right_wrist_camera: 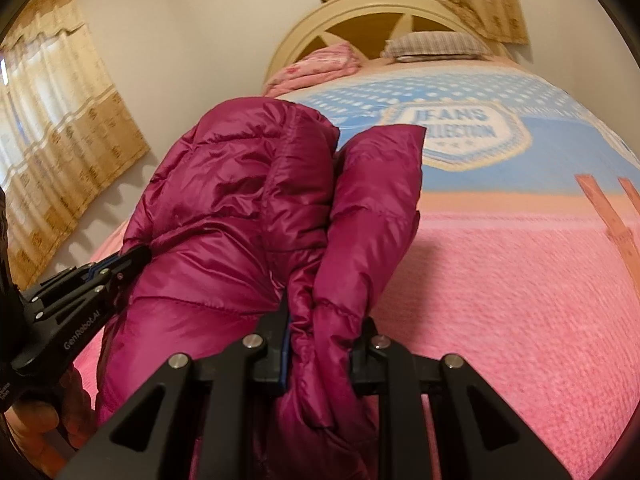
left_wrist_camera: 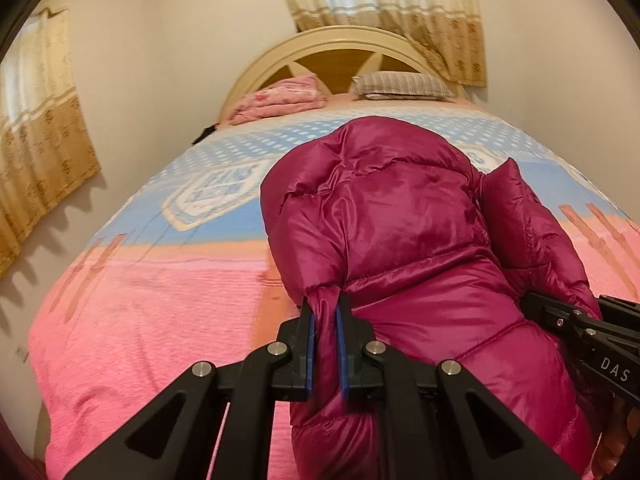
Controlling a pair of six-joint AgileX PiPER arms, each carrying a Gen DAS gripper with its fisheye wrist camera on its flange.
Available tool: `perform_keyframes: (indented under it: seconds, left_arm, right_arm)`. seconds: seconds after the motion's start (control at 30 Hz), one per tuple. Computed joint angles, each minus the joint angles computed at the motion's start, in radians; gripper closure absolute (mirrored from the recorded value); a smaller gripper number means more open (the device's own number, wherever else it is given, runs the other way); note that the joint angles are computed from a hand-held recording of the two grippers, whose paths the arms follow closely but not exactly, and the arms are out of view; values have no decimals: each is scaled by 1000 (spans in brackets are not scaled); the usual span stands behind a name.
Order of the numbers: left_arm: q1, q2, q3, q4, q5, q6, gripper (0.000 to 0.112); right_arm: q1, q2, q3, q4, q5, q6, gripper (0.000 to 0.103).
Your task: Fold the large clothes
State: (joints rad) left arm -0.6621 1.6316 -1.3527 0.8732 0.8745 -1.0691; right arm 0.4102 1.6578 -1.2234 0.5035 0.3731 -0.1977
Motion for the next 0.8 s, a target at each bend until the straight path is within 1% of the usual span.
perform_keyframes:
  seconds: [0.13,0.37,0.5,0.8]
  left_arm:
    - [45,-61,58,13,-6,-14,104]
    - [146,-141,136,10,-27,-11,104]
    - [203,-187,180,-5,-37,9,104]
    - [257,-230,249,29,-42,-17,105]
  right_arm:
    - [56,54,-92,-75,23,58,81]
    - [130,140,-230,-147,66,102,81]
    - [160,184,-302,-163,95,104,81]
    - [212,271,-424,-202,164,120,81]
